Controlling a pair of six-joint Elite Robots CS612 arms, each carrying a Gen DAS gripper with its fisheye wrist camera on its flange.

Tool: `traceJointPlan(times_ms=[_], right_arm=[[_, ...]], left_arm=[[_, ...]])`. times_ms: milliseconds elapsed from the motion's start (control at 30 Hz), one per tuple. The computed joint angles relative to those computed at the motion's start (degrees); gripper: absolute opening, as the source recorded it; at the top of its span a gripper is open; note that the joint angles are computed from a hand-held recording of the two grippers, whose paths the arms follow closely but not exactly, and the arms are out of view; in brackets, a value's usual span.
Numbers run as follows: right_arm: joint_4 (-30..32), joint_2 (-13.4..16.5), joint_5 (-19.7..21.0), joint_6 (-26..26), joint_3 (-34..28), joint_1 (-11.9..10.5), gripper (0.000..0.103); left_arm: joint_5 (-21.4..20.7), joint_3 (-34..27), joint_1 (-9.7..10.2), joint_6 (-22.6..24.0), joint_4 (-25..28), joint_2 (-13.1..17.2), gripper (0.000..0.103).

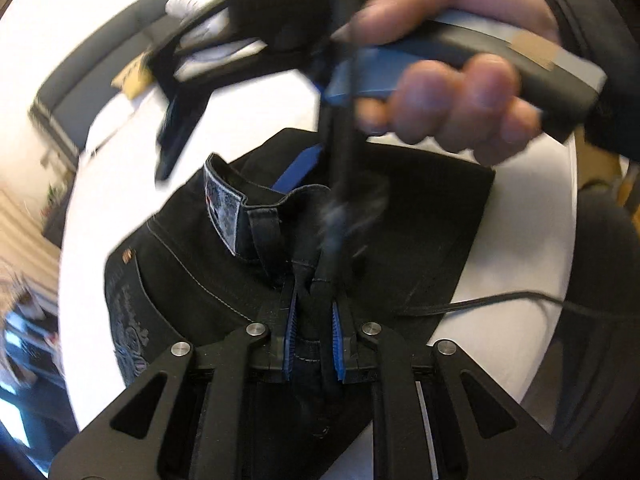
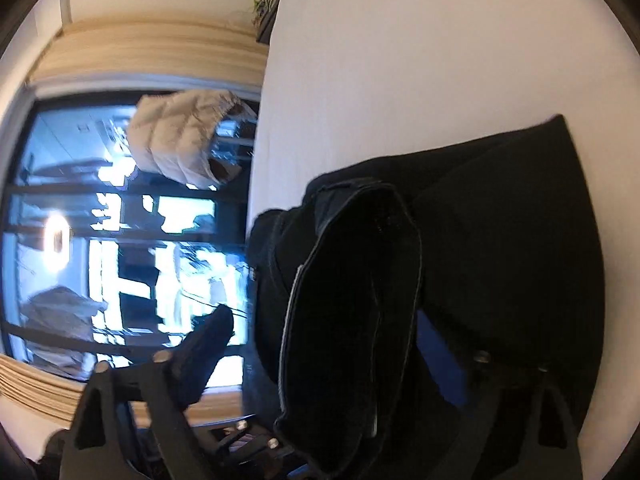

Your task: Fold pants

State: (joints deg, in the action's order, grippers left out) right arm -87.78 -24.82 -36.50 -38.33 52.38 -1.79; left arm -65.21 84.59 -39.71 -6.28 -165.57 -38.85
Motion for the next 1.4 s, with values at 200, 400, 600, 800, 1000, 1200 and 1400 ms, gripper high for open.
traceJointPlan(times_ms=[200,400,600,800,1000,1200,1400], right_arm=[[-9.5,-1.0,-3.9,5.0,2.7,-0.1,0.016],[-15.8,-2.7,-3.1,5.9,5.3,-1.4,0.015],[-19.0,-2.4,-3.3,9.2,5.3,-2.8,0.014],[-22.1,-2.1,-1.1,12.0,7.5,-4.3,0.014],[-22.8,-0.5,2.0,14.1,7.9,-5.0,0.012],[-29.4,-3.0,2.8,19.0,12.0,-6.2,0.045],[-32.9,-7.4,3.9,15.3,17.0,-6.1,0.024]], left_arm=[[2.9,2.1,-2.60,2.1,-1.5,0.0,0.013],[1.5,1.5,-3.12,3.0,-4.1,0.0,0.013],[0.1,-2.1,-3.81,5.6,-4.1,1.2,0.013],[-1.8,-3.6,-4.14,6.2,-3.2,2.2,0.013],[-5.8,-5.2,-2.58,5.3,-2.2,3.4,0.013],[-16.8,-1.2,0.91,-4.1,-3.4,-1.0,0.014],[-22.2,1.8,5.94,-15.1,-8.2,-3.6,0.014]])
